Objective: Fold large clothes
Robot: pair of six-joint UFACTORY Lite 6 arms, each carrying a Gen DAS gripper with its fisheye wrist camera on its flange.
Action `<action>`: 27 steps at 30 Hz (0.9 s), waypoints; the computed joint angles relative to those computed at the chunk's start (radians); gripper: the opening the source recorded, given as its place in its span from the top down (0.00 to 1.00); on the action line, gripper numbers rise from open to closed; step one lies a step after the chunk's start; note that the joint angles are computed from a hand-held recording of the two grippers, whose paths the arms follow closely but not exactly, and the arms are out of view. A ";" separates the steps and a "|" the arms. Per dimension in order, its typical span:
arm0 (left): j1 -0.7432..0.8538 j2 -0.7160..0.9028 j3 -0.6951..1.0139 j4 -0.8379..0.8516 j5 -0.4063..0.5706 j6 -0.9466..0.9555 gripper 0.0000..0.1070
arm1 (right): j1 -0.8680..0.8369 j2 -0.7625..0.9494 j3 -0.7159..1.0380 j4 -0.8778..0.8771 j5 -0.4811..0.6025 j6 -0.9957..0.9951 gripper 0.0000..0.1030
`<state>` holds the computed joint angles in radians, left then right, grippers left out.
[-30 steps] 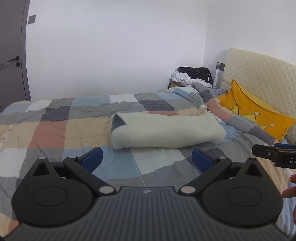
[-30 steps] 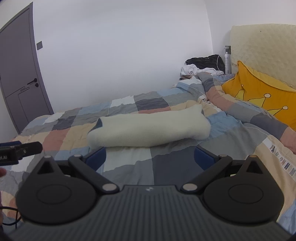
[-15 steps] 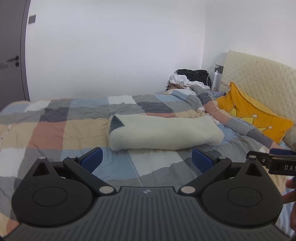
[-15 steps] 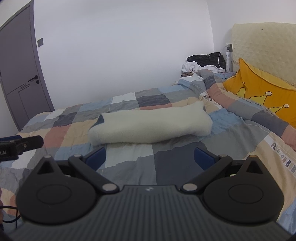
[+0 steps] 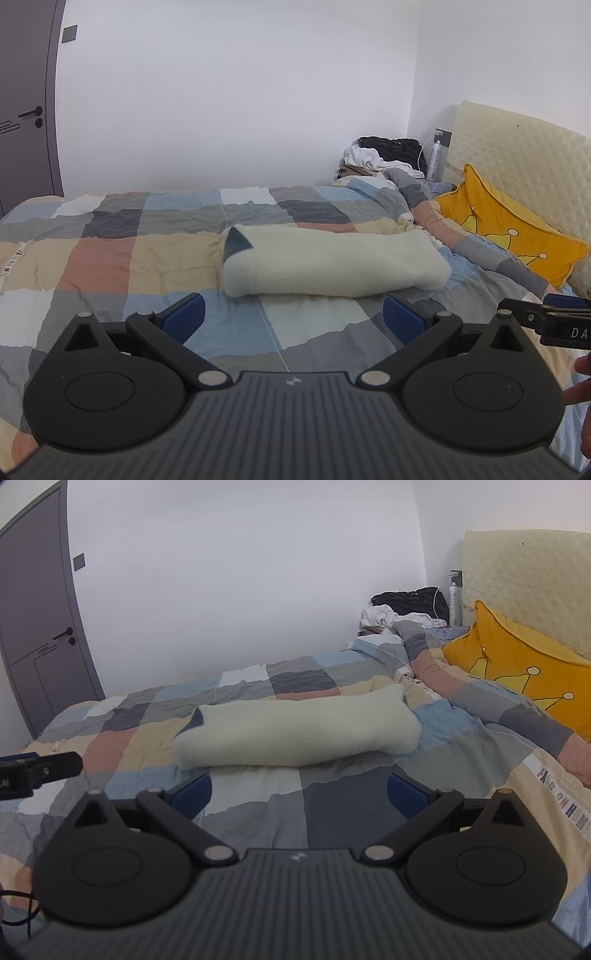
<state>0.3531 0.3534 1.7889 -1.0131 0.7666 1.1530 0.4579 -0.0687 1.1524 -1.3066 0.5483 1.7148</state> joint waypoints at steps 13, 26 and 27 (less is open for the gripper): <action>-0.003 -0.001 0.000 0.004 -0.007 0.000 0.04 | -0.003 0.014 0.021 0.002 0.001 -0.035 0.00; 0.004 -0.008 -0.013 -0.004 -0.008 0.018 0.04 | -0.012 0.025 0.027 -0.012 -0.008 -0.039 0.00; 0.006 -0.007 -0.011 -0.007 -0.004 0.021 0.04 | -0.016 0.027 0.029 -0.011 -0.014 -0.042 0.00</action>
<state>0.3588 0.3465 1.7774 -1.0196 0.7625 1.1741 0.4419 -0.0421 1.1810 -1.3179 0.5348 1.6725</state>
